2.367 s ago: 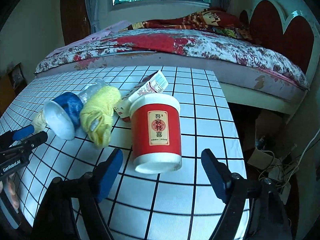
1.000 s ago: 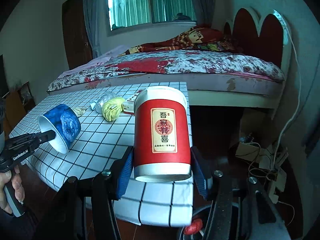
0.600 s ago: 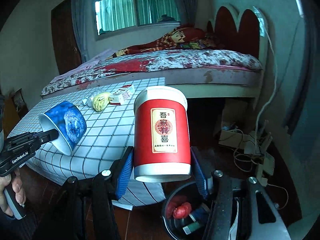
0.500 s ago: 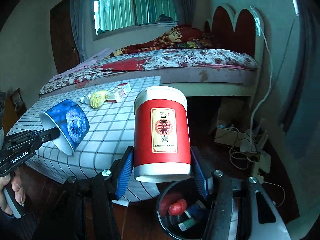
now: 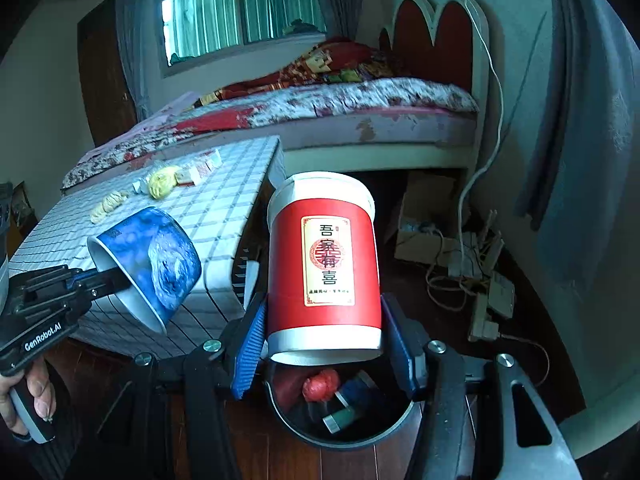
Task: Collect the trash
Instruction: 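Carry both cups over the bucket and drop them in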
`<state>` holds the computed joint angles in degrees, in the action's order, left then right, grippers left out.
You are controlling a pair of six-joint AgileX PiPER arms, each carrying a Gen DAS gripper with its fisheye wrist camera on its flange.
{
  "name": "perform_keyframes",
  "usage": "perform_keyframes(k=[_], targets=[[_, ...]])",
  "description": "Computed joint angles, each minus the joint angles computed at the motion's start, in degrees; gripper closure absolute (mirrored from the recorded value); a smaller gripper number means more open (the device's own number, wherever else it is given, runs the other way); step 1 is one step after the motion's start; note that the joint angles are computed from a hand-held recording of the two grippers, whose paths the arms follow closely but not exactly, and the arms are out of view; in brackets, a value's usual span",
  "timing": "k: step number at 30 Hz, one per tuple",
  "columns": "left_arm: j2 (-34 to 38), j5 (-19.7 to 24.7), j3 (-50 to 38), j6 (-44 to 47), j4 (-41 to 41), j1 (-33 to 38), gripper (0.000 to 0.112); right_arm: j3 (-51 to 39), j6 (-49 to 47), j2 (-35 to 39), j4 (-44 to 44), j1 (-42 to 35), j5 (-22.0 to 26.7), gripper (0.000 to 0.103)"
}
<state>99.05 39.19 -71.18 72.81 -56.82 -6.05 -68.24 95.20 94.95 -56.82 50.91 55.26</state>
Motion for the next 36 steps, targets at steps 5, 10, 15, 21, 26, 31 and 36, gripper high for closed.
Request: perform_keyframes(k=[5, 10, 15, 21, 26, 31, 36], targets=[[1.56, -1.74, 1.12, -3.33, 2.27, -3.65, 0.108, 3.76, -0.46, -1.77, 1.46, -0.52, -1.20, 0.046], [3.02, -3.97, 2.17, -4.78, 3.92, -6.20, 0.108, 7.50, 0.23, -2.47, 2.43, -1.12, -2.78, 0.046], [5.88, -5.60, 1.52, -7.50, 6.45, -8.05, 0.108, 10.66, 0.80, -2.61, 3.34, -2.87, -6.34, 0.046], [8.90, -6.91, 0.62, -10.77, 9.27, -10.11, 0.108, 12.25, -3.96, -1.25, 5.89, -5.98, -11.55, 0.045], [12.22, -7.07, -1.80, -14.18, 12.35, -11.51, 0.108, 12.80, -8.56, 0.96, 8.28, -9.68, -16.83, 0.045], [16.04, -6.54, -5.15, -18.51, 16.20, -12.40, 0.108, 11.72, -15.50, 4.79, 12.33, -13.13, -21.47, 0.045], [19.31, -6.09, -7.58, -21.17, 18.16, -13.08, 0.108, 10.26, -22.29, 7.76, 16.77, -15.60, -24.36, 0.045]])
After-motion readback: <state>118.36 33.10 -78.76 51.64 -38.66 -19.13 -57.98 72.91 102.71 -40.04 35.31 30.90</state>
